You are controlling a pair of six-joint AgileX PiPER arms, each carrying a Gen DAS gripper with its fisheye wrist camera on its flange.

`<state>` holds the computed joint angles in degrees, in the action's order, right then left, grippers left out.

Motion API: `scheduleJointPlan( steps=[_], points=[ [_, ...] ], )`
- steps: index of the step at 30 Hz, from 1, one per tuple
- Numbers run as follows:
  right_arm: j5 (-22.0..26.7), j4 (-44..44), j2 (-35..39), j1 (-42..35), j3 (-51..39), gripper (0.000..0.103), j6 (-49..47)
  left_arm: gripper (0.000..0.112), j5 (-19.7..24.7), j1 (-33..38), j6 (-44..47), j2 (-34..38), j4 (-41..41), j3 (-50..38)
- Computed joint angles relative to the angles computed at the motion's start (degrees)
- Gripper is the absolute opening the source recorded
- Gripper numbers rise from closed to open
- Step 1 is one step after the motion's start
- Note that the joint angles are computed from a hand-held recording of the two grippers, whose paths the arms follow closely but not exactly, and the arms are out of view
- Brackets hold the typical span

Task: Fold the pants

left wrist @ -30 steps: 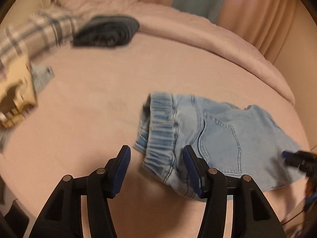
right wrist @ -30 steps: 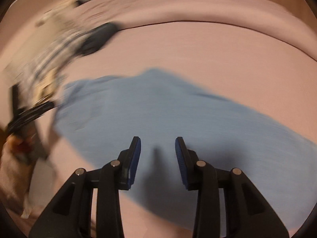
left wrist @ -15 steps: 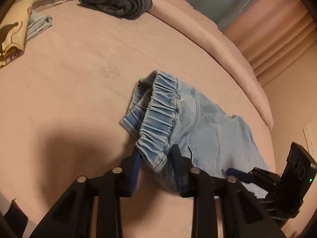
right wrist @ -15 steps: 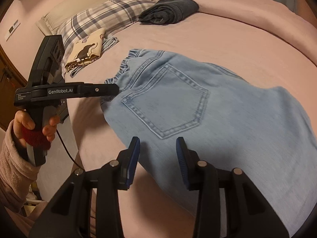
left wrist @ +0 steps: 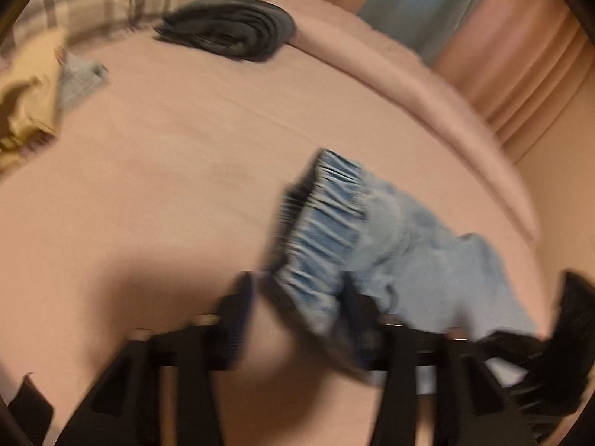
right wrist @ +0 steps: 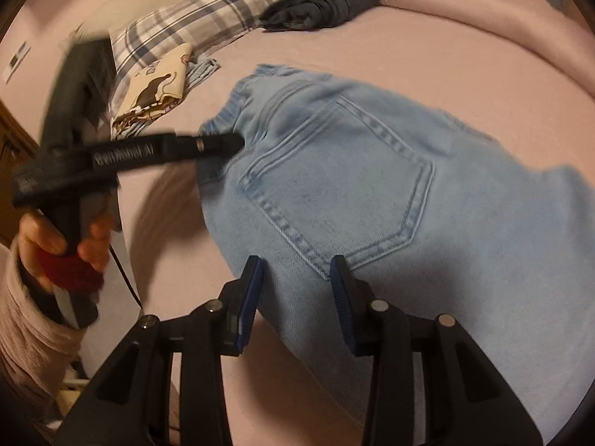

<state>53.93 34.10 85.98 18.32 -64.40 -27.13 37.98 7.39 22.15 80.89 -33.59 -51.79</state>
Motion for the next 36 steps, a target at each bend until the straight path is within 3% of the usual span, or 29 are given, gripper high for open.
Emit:
scheduleJointPlan(
  steps=[1,4,7,10,13,15,17,21,24,27,29,32,36],
  points=[
    [1.13,0.69,-0.85,-1.69,-0.24,0.036,-0.87,0.075,0.08,-0.72,-3.16,-0.55,3.46,-0.56],
    [2.75,0.13,-3.52,-7.81,-1.76,0.036,-2.78,0.075,-1.12,-3.92,-10.36,-4.43,13.22,-0.65],
    [-0.99,-5.92,-4.49,-13.19,-2.98,0.037,1.2,0.076,-6.72,-11.14,-24.81,-9.07,29.6,0.6],
    [-4.92,-14.85,-0.73,-15.42,-4.3,0.039,6.82,0.075,-6.9,-15.85,-33.35,-9.56,37.43,-0.77],
    [-5.16,-13.8,6.82,-18.47,-4.41,0.034,6.5,0.075,-5.71,-20.37,-29.3,-7.75,33.55,-3.41],
    [-5.03,-10.42,5.89,-19.86,-4.17,0.035,3.82,0.076,-5.36,-24.27,-24.56,-6.95,28.71,-3.92],
    [-2.47,-11.3,3.54,-20.1,-4.3,0.036,5.48,0.076,-6.16,-27.97,-20.0,-4.9,23.8,-4.5],
    [2.67,-3.4,-6.08,-29.34,1.53,0.038,-4.79,0.076,-7.74,-35.63,-16.24,1.76,19.46,-7.49],
    [4.1,-7.17,-10.83,-39.71,6.89,0.039,-9.86,0.076,-7.1,-40.12,-25.94,7.72,30.5,-10.15],
    [6.59,-9.73,-13.1,-56.9,10.28,0.035,-17.35,0.076,-4.8,-41.68,-36.62,11.25,43.51,-10.08],
    [9.52,-8.28,-13.86,-68.29,9.65,0.035,-24.55,0.076,-7.8,-40.34,-35.74,9.53,43.49,-7.11],
    [7.92,-8.21,-12.56,-82.99,8.64,0.035,-35.38,0.075,-6.2,-39.39,-39.61,7.81,47.93,-6.07],
    [10.48,-6.71,-8.53,-95.8,0.82,0.038,-35.72,0.075,-1.32,-38.6,-45.87,4.37,51.3,-6.71]
  ],
)
